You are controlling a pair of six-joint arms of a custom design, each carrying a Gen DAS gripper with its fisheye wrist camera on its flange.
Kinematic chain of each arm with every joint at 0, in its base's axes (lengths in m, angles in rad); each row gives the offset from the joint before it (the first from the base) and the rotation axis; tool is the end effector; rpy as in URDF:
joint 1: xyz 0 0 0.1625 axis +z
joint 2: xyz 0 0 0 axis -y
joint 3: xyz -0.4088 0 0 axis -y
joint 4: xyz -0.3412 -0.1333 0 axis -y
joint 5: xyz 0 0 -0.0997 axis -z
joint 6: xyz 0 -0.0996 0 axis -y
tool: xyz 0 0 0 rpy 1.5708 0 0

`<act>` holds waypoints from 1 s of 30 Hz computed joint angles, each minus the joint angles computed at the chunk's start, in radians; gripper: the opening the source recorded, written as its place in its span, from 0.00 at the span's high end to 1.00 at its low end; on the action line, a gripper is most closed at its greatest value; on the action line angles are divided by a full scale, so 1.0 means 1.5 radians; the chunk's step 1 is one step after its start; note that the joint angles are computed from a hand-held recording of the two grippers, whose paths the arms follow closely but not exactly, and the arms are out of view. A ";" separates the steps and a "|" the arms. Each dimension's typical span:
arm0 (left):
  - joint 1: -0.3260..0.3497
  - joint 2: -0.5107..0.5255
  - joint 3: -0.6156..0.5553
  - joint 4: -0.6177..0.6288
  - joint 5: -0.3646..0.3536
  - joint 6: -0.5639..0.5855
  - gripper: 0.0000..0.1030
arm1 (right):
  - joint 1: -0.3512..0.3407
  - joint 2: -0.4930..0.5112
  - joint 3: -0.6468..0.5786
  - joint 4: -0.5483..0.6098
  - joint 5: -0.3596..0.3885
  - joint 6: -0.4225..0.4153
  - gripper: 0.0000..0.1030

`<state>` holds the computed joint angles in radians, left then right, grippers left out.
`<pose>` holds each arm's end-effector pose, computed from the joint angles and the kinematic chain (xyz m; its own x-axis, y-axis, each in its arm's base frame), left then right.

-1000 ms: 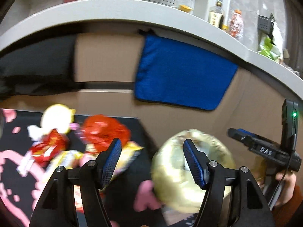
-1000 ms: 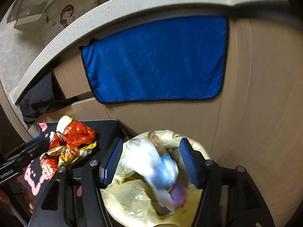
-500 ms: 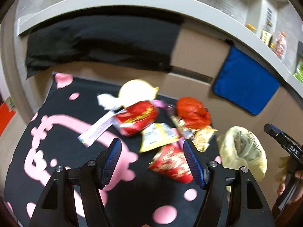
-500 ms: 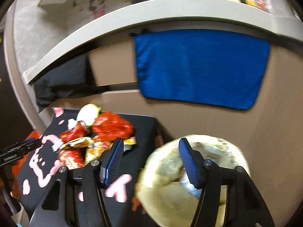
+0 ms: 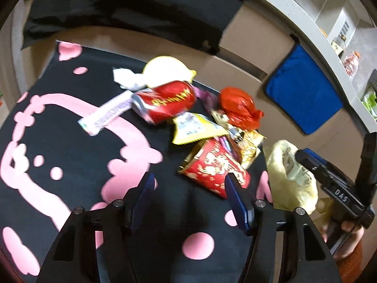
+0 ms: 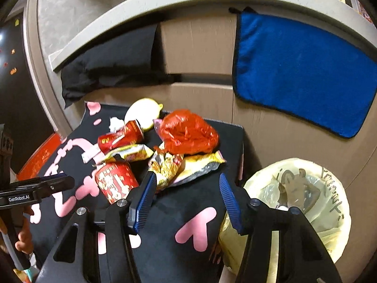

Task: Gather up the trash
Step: 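Grasp the red paper cup with the left tool while the right tool grasps a gold wrapper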

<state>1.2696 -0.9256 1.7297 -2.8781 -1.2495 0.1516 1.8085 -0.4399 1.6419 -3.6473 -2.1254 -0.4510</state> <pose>-0.0252 -0.6366 0.2087 -0.9011 0.2608 -0.3463 0.4006 0.8065 -0.4349 0.2250 -0.5853 0.0405 -0.7634 -0.0985 0.6384 -0.5375 0.6449 -0.5433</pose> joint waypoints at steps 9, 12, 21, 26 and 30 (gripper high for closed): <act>0.011 -0.008 -0.009 -0.032 -0.011 0.036 0.43 | -0.014 0.047 -0.082 0.035 0.031 -0.038 0.48; 0.020 -0.014 -0.013 -0.036 -0.016 0.038 0.43 | -0.020 0.078 -0.165 0.058 0.030 -0.079 0.48; 0.047 -0.018 -0.035 -0.010 -0.031 0.036 0.43 | -0.049 0.083 -0.203 0.141 0.092 0.007 0.47; 0.059 -0.024 -0.040 0.007 -0.039 0.018 0.43 | -0.044 0.114 -0.205 0.181 0.085 -0.013 0.60; 0.064 -0.040 -0.025 -0.005 -0.038 0.017 0.43 | -0.032 0.133 -0.222 0.209 0.106 0.000 0.82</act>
